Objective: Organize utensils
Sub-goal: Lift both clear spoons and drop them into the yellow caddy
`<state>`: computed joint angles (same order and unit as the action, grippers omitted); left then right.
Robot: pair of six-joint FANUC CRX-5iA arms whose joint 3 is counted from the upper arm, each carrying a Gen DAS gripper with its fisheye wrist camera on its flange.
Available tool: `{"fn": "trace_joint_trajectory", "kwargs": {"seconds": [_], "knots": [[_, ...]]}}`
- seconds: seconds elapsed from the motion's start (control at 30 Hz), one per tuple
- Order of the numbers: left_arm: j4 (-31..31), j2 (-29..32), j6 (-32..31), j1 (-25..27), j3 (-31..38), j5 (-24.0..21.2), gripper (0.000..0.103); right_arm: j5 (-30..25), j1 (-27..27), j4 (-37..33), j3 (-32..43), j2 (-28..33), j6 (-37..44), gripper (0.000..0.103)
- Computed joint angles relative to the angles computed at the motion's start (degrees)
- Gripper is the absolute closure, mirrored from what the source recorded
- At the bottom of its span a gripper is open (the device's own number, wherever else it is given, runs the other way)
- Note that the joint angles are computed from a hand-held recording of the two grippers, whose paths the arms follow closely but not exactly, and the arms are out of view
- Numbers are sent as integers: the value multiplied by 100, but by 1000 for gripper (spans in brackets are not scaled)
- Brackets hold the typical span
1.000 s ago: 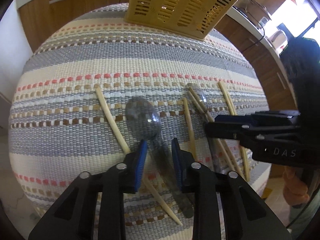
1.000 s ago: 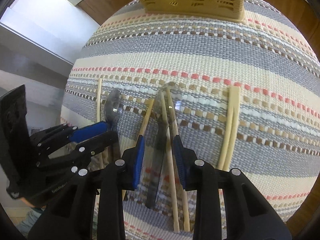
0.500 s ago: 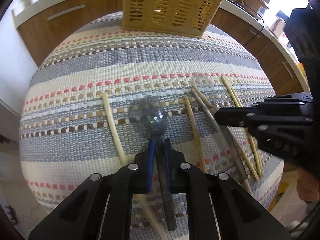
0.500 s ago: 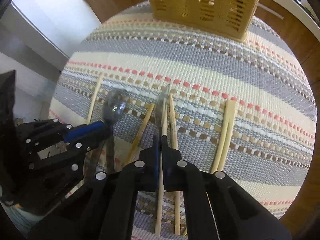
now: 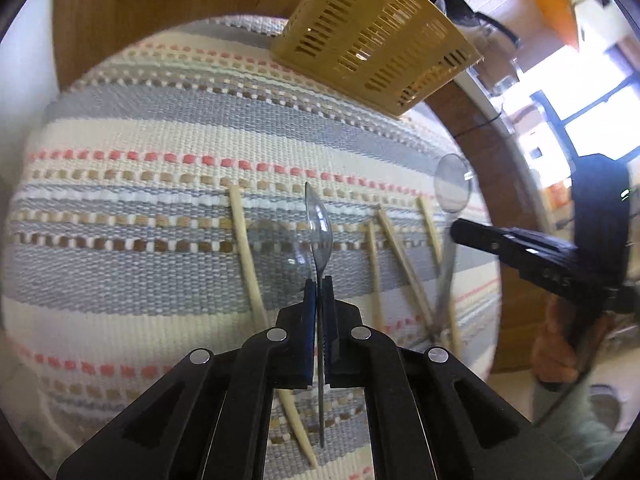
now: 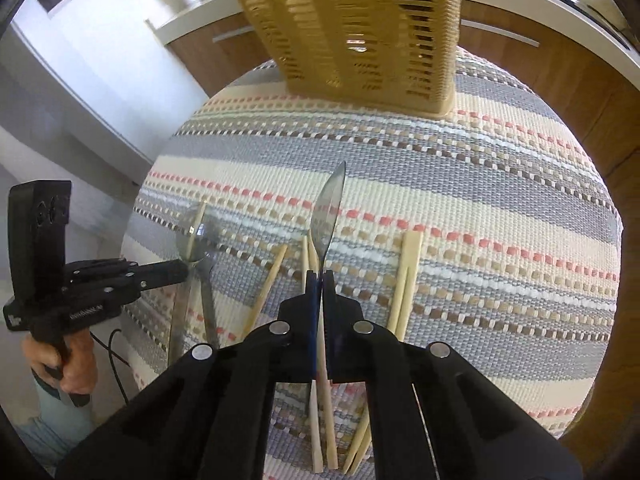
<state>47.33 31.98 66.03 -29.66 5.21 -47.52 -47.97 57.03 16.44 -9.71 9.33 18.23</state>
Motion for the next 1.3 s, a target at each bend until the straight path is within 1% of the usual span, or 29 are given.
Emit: {"fn": "trace_joint_trajectory", "kwargs": {"seconds": [0.07, 0.13, 0.2, 0.3, 0.33, 0.47, 0.53, 0.57, 0.67, 0.7, 0.8, 0.93, 1.03, 1.1, 1.17, 1.3], "knots": [[414, 42, -282, 61, -81, -1, 102, 20, -42, 54, -66, -40, -69, 101], [643, 96, -375, 103, -57, 23, 102, 82, -96, 60, -199, -182, -86, 101], [960, 122, -639, 126, -49, 70, 102, 176, -146, 117, -310, -297, -145, 101], [1300, 45, -971, 95, -128, 297, 102, 403, -150, 472, -554, -513, -367, 102], [1402, 14, -1092, 75, -158, 382, 102, 566, -137, 680, -701, -624, -492, 102], [2160, -309, -2004, -89, -498, 873, 103, 1057, -84, 1669, -1249, -1013, -1129, 102], [2283, -357, -2105, -263, -459, 1180, 103, 1391, -131, 2322, -1574, -1245, -1631, 102], [2402, -414, -2260, -313, -459, 1324, 103, 1514, -169, 2693, -1715, -1340, -1911, 102], [2633, -486, -2575, -427, -367, 1657, 103, 1775, -329, 3717, -2033, -1587, -2671, 102], [2707, -511, -2689, -461, -326, 1767, 103, 1837, -380, 3955, -2087, -1629, -2849, 102], [2734, -517, -2837, -526, -128, 2015, 103, 1877, -543, 4632, -2153, -1738, -3324, 102], [2642, -423, -2932, -608, 286, 2361, 103, 1842, -679, 5018, -1979, -1719, -3522, 102], [2753, -413, -3131, -677, 417, 2589, 103, 1766, -779, 5144, -1804, -1678, -3508, 102], [2779, -322, -3197, -704, 630, 2714, 103, 1694, -839, 5282, -1693, -1627, -3546, 102], [2834, -155, -3225, -735, 910, 2770, 103, 1635, -915, 5366, -1610, -1598, -3523, 102], [2885, 204, -3220, -782, 1524, 2817, 103, 1330, -1060, 5493, -1375, -1499, -3368, 102]]}}
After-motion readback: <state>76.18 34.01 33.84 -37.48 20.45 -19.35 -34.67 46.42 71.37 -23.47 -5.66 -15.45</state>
